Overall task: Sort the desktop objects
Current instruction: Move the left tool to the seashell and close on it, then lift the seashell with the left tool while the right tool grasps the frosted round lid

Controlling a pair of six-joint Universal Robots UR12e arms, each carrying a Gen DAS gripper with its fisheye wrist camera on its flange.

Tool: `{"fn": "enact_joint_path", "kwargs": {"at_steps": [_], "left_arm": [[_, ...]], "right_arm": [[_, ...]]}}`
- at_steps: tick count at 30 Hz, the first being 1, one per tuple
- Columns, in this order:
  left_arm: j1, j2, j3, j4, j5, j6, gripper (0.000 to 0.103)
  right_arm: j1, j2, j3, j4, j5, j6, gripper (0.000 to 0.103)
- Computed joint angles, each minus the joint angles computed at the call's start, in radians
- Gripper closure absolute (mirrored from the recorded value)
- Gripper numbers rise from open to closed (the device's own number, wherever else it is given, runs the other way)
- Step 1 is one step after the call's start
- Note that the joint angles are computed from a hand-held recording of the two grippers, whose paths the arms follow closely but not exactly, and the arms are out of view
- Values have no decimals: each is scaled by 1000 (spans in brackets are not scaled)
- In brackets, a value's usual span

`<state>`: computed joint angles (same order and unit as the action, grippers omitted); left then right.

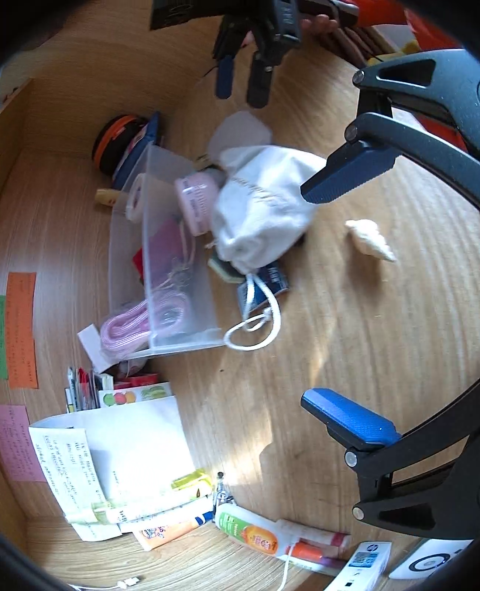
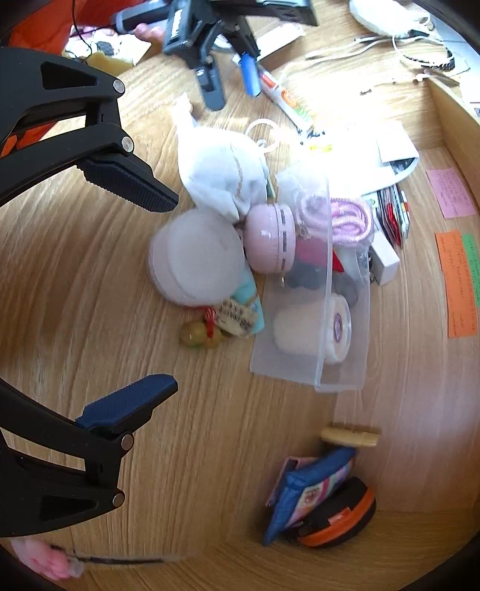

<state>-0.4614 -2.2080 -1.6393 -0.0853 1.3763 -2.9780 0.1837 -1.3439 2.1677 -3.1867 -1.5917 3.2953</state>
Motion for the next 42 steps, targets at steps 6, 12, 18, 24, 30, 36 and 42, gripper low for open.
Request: {"fn": "enact_joint_path", "kwargs": {"at_steps": [6,12,18,24,30,36,42], "left_arm": [[6,12,-48,56,-29,27,2],[6,16,-64,47,-57,57,26],[0,8,-62,34,-56,85,45],[-1,3,-56,35,-73,90,61],[-1,-3,-55,56,-81,96,72],[-1,-9,-55,79,-75,74,85],[-3,-7,-58,84,-59,61,85]], "right_arm": [[16,16,-14,15,-5,-25,15],[28,29,-43,77,-15,-37,17],[32,41,-71,104,-12,-59,21],[33,59,-98,143,-11,-67,22],[32,70,-116,169,-16,-80,22],[37,78,-125,168,-22,-78,31],[29,73,-114,153,-16,-69,40]]}}
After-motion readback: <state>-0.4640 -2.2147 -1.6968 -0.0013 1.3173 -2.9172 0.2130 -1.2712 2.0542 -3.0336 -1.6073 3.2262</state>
